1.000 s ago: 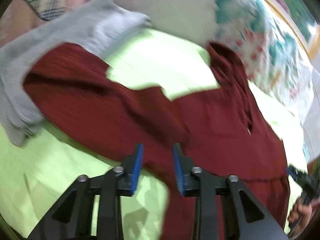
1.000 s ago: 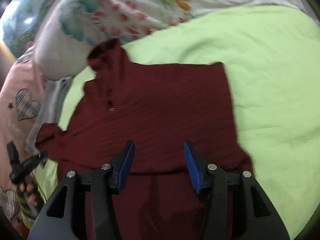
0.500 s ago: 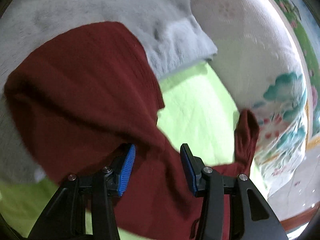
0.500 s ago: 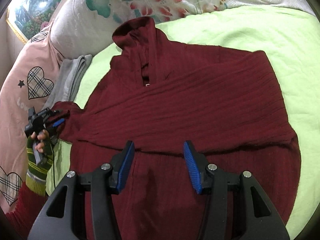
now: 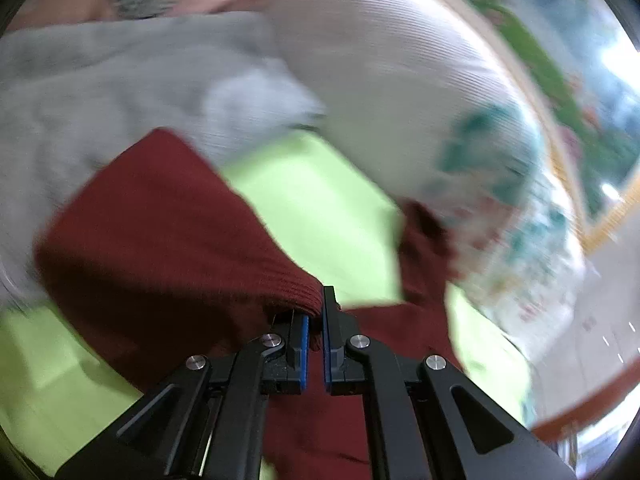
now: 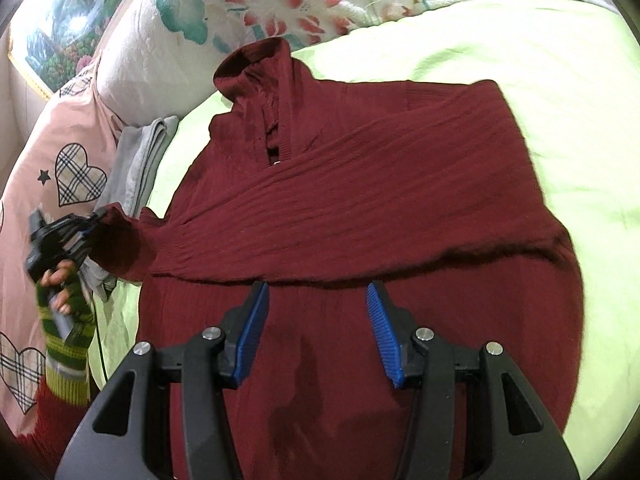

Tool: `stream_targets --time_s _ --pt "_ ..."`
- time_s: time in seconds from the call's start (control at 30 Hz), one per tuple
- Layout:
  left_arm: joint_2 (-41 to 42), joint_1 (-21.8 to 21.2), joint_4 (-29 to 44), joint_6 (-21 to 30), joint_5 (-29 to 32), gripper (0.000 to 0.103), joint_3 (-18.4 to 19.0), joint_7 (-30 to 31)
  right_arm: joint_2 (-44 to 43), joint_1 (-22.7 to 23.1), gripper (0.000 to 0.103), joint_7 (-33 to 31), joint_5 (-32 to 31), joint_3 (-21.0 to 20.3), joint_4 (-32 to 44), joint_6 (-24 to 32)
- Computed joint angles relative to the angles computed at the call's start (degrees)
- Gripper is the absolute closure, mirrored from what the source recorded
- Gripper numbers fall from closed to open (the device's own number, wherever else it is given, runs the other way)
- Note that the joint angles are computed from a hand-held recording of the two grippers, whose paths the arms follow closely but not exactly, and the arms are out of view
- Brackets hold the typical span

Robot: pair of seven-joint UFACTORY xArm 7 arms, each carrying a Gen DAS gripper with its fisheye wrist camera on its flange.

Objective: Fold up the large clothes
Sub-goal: 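Grasp the other sleeve with the left tool, fold it across the body, release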

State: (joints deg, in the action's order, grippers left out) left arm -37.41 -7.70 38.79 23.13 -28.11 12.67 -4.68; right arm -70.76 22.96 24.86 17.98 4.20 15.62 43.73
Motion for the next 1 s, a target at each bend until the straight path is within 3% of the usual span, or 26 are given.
stream_targets --time_s 0.23,0.4,0.53,0.7,0.83,0.9,0.97,1.0 --pt "-0.9 -18.0 -0.4 -6.5 -7.2 0.1 -5.3 1.6 -9.2 -3.6 0.051 1.2 -1.6 -1.8 -1.8 6.1" --pt "7.9 -28.9 2.2 -10.9 -10.8 0.1 -7.8 2.7 -15.8 -9.3 0.051 1.4 -3.6 -4.1 -2.6 11.7" --pt "18.0 -37.8 6.8 -14.1 -19.4 0.1 -5.9 9.8 -19.5 -13.3 0.051 0.9 -4.6 -5.8 -3.3 14.9" --pt "27.6 -35.7 11.7 -11.1 -21.9 0.099 -9.4 11.0 -20.8 -16.7 0.051 0.4 -4.7 -7.0 -3.6 16.1" --pt "26.7 -33.0 10.0 -7.7 -23.2 0.098 -11.2 13.6 -20.0 -17.0 0.051 0.0 -3.7 -6.7 -3.5 14.9" --pt "24.9 -30.8 8.1 -6.3 -21.5 0.09 -12.8 12.4 -18.6 -16.2 0.051 -0.2 -3.0 -5.9 -3.3 13.5" --pt "22.3 -28.0 5.7 -4.6 -19.0 0.069 -14.7 10.2 -16.5 -14.5 0.051 -0.3 -1.8 -5.0 -3.1 11.3" --pt "20.9 -26.4 5.0 -3.3 -17.9 0.066 -15.4 9.1 -15.4 -13.6 0.051 -0.3 -1.2 -4.5 -3.0 10.1"
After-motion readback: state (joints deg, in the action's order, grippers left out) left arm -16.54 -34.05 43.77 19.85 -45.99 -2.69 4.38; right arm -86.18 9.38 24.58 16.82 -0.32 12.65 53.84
